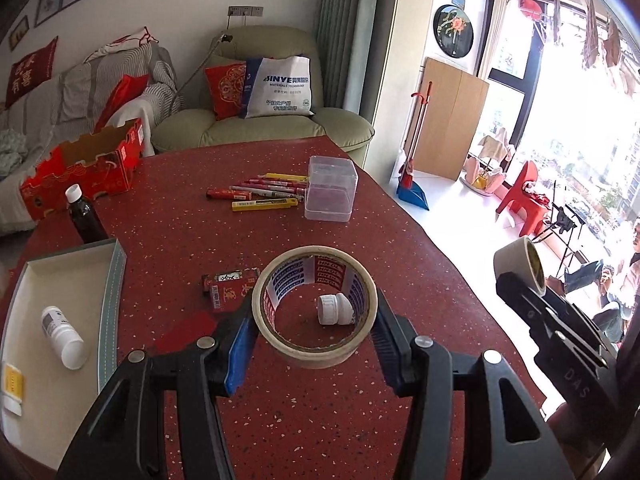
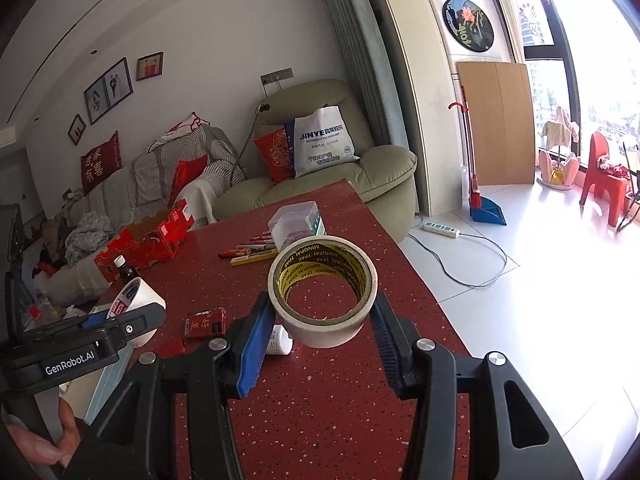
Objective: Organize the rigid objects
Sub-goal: 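Carry both tape rolls toward the white tray with both tools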
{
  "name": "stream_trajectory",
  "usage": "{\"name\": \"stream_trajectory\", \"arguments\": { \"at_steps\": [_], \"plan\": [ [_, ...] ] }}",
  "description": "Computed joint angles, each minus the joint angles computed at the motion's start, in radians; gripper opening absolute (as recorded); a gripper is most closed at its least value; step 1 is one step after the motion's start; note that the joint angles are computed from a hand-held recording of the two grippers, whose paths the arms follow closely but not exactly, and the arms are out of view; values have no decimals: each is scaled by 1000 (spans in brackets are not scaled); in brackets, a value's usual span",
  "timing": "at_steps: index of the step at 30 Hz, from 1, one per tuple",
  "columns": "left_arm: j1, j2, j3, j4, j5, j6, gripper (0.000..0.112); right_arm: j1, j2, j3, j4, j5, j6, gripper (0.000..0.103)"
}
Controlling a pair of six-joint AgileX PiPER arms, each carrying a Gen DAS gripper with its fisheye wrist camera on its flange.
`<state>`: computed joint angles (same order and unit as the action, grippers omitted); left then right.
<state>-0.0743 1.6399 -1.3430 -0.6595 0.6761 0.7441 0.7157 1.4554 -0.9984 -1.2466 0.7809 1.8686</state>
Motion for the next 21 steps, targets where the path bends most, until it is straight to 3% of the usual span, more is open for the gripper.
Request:
{"name": "stream_trajectory", "arguments": {
  "at_steps": [3,6,8,13,15,18,21],
  "plan": [
    [-11,-5,-4,16,0,-10,57,-32,-6,-11,56,-30,-29,50],
    [-14,-24,52,-5,-48,46,57,14,4,-17,28,-6,-45,50],
    [-11,17,25,57,-13,-37,57,21,39,-42,56,-11,-79,50],
    [54,-48,148,-86,-34,136,57,65,64,-44,34,-9,-48,50],
    [75,-46,156,-104,-20,152,57,83,73,-51,17,2,-41,50],
    [67,4,96,10,-29,32,57,49,99,-91,55,-30,-97,50],
    [124,0,98,-84,21,94,57,60,97,-95,37,-36,-85,50]
  ]
}}
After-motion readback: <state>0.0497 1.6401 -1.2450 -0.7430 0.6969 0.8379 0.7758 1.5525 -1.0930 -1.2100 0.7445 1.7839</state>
